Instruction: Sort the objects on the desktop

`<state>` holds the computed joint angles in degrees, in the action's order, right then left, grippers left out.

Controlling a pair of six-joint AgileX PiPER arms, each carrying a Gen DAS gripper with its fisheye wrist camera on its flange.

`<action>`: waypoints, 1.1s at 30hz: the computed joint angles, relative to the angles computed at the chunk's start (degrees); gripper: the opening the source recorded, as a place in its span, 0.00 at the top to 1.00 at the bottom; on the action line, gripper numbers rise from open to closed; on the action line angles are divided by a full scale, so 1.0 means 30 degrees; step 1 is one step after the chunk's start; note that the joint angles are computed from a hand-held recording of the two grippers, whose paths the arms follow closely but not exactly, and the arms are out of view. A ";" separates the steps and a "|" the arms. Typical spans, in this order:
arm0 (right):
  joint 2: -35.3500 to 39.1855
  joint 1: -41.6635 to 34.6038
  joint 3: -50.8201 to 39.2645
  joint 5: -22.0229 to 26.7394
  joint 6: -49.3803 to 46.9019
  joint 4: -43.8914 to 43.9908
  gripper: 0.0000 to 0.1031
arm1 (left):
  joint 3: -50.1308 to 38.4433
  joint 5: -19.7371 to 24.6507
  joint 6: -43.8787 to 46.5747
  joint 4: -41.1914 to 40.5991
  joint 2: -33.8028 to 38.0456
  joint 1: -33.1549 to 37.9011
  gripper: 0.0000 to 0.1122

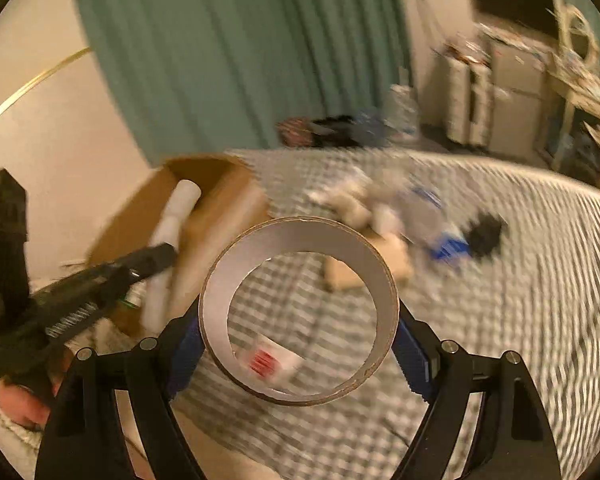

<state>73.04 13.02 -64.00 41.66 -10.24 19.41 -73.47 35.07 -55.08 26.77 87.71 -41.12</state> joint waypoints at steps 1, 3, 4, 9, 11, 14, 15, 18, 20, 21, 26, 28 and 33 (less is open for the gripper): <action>0.0702 0.1276 -0.1091 -0.0082 0.1105 -0.0949 0.20 | 0.0237 0.0206 0.0074 0.0216 -0.0322 0.0459 0.93; 0.2265 0.3104 -0.3006 -0.0052 0.2322 -0.1801 0.20 | 0.0784 0.0639 0.1084 -0.0049 -0.0870 0.1787 0.93; 0.3185 0.3844 -0.4026 0.0097 0.2876 -0.2100 0.20 | 0.1013 0.0658 0.1653 -0.0522 -0.1030 0.2422 0.93; 0.7710 0.6270 -0.8376 0.0614 0.4620 -0.3289 0.20 | 0.2723 -0.0492 0.5318 -0.3952 -0.1451 0.5946 0.93; 0.9036 0.6384 -0.9480 0.0548 0.4343 -0.2388 0.20 | 0.3155 -0.0892 0.6112 -0.4399 -0.1455 0.6585 0.93; 1.0653 0.5842 -1.1241 0.1147 0.3820 -0.0481 0.11 | 0.3571 -0.1147 0.6225 -0.3915 -0.1398 0.6829 0.81; 1.0945 0.5770 -1.1712 0.1428 0.4005 -0.0516 0.11 | 0.3503 -0.1046 0.6494 -0.4007 -0.1217 0.6945 0.75; 1.0547 0.5558 -1.1588 0.1114 0.4263 -0.0832 0.10 | 0.3773 -0.1221 0.5780 -0.3368 -0.1322 0.6789 0.47; 0.9218 0.5249 -1.0201 0.0385 0.4508 -0.1467 0.10 | 0.3908 -0.1390 0.5329 -0.3091 -0.1462 0.6578 0.44; 0.8558 0.5002 -0.9522 0.0137 0.4712 -0.1905 0.10 | 0.3943 -0.1219 0.4608 -0.2504 -0.1593 0.6112 0.44; 0.3964 0.2402 -0.4206 -0.1274 0.3983 -0.2729 0.10 | 0.3162 0.0182 0.0615 0.1084 -0.1676 0.2839 0.30; 0.2204 0.0585 -0.2083 -0.1248 0.2998 -0.2457 0.10 | 0.2723 0.0911 -0.1981 0.3038 -0.1528 0.0748 0.18; -0.0475 -0.4854 0.2199 -0.0838 -0.1276 0.0427 0.10 | 0.1813 0.1523 -0.7604 0.6424 -0.0124 -0.3596 0.08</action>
